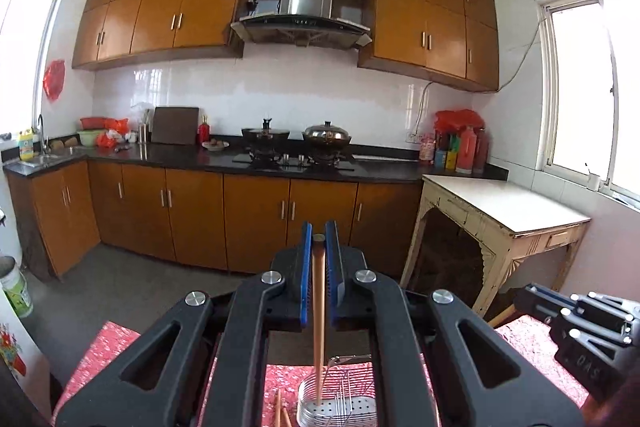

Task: Organize utensils
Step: 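Lower the left tool's chopstick into the holder and open it while the right tool does likewise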

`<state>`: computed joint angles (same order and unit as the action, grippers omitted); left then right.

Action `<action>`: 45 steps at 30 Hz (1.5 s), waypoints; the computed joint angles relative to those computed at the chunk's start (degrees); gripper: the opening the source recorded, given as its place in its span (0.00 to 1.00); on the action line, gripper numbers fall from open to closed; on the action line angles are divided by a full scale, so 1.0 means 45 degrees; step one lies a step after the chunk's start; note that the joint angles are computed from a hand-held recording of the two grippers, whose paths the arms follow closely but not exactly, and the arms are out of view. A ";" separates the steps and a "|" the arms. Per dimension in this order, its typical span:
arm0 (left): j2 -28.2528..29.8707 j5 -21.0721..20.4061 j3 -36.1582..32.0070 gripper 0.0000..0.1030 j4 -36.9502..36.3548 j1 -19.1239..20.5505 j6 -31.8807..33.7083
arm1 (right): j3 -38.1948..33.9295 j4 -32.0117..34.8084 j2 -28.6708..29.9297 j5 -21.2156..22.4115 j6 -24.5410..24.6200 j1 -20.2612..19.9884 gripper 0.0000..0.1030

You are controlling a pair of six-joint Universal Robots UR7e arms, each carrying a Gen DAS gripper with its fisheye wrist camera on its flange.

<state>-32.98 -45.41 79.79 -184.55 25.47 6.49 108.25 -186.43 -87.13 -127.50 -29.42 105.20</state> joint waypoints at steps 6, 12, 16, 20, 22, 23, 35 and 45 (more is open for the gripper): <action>0.0462 0.0142 -0.0460 0.06 0.0332 0.0340 -0.0242 | -0.0382 0.1218 0.0313 0.0567 0.0686 -0.0823 0.07; 0.0574 -0.0144 -0.0603 0.06 0.0891 0.0592 -0.0527 | -0.0627 0.1548 0.0603 0.0677 0.0902 -0.1277 0.07; 0.0559 0.0161 -0.0626 0.10 0.1347 0.0623 -0.0723 | -0.0691 0.0857 0.0917 0.0327 0.0649 -0.1349 0.16; 0.0320 0.0750 -0.0312 0.46 0.0963 0.0597 -0.0493 | -0.0494 0.0136 0.0863 -0.0005 0.0545 -0.1380 0.30; 0.0046 0.0881 -0.0043 0.46 0.1040 0.0607 -0.0552 | -0.0351 -0.0042 0.0670 -0.0088 0.0575 -0.1395 0.31; -0.0047 0.0904 0.0055 0.46 0.1038 0.0608 -0.0566 | -0.0284 -0.0120 0.0558 -0.0115 0.0567 -0.1404 0.32; -0.2335 0.1979 0.3673 0.49 0.0011 0.0302 -0.0891 | 0.2275 -0.1170 -0.1613 -0.0357 0.1066 -0.2319 0.32; -0.3716 0.2271 0.7855 0.54 0.0750 0.0455 -0.3184 | 0.6076 -0.2130 -0.2470 0.1011 0.1591 -0.4970 0.32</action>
